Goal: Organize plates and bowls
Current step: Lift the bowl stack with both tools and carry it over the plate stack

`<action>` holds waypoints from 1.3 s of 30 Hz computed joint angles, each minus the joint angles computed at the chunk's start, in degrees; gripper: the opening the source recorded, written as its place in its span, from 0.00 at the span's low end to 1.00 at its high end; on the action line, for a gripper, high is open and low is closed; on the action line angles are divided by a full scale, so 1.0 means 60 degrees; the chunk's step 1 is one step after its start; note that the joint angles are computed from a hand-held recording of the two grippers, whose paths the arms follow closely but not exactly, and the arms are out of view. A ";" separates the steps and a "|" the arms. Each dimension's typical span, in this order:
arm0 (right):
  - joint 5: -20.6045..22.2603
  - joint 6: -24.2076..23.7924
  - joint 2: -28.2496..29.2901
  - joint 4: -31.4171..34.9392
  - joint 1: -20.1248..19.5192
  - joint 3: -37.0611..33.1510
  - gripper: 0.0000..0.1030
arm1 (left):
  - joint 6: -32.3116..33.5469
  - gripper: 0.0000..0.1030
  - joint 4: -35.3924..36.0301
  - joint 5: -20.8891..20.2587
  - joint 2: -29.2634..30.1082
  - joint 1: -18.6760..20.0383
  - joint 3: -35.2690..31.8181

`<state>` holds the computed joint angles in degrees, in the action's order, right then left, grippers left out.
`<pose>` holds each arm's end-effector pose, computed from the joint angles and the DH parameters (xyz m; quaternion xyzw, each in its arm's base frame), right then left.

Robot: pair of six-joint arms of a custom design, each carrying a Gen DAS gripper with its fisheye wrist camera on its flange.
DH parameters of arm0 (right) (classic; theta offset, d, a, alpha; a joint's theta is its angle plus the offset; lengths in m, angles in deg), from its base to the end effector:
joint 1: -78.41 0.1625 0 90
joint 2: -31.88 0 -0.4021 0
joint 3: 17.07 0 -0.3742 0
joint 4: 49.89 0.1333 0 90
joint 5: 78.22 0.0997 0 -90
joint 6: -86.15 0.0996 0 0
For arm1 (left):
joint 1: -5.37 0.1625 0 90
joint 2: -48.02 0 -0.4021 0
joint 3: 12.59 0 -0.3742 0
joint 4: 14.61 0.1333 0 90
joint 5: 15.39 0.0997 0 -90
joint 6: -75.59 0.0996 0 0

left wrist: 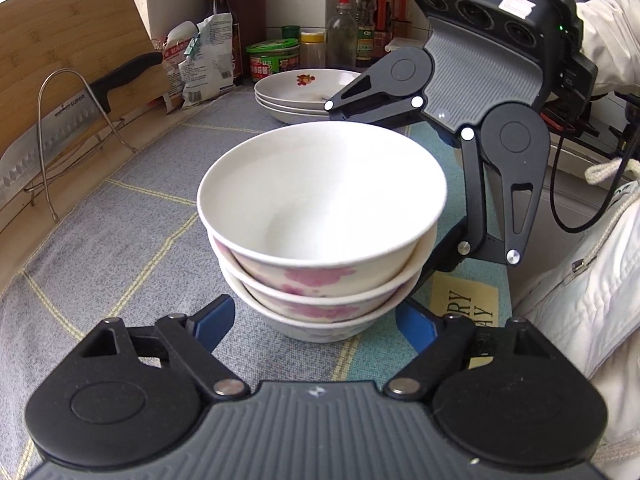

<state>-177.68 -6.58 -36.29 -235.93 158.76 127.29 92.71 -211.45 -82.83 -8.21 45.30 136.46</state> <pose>0.0539 -0.3804 0.1138 0.6404 -0.7442 0.0444 0.1848 -0.1385 -0.3396 0.0579 0.5187 0.8240 -0.1698 0.1522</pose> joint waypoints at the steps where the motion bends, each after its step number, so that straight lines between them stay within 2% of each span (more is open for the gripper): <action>1: 0.0008 -0.0032 -0.0117 0.0204 0.0000 -0.0019 0.89 | 0.0055 0.84 0.0004 -0.0031 -0.0014 0.0009 -0.0007; 11: 0.0103 0.0165 -0.0544 0.2106 -0.0007 -0.0586 0.80 | 0.0236 0.81 0.0441 -0.0213 -0.0039 0.0184 -0.0257; 18: -0.0042 0.0479 -0.0743 0.2977 0.0125 -0.0869 0.80 | 0.0130 0.81 0.0508 -0.0158 -0.0067 0.0113 -0.0219; 29: -0.0069 0.0568 -0.0632 0.3060 0.0151 -0.0984 0.81 | 0.0172 0.81 0.0953 -0.0276 -0.0236 0.0200 -0.0345; 39: -0.0035 0.0578 -0.0647 0.2843 0.0135 -0.0861 0.81 | 0.0164 0.82 0.0859 -0.0235 -0.0113 0.0208 -0.0375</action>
<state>-177.88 -3.11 -40.17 -218.86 159.57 122.13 93.70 -206.29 -84.24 -8.89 46.55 134.21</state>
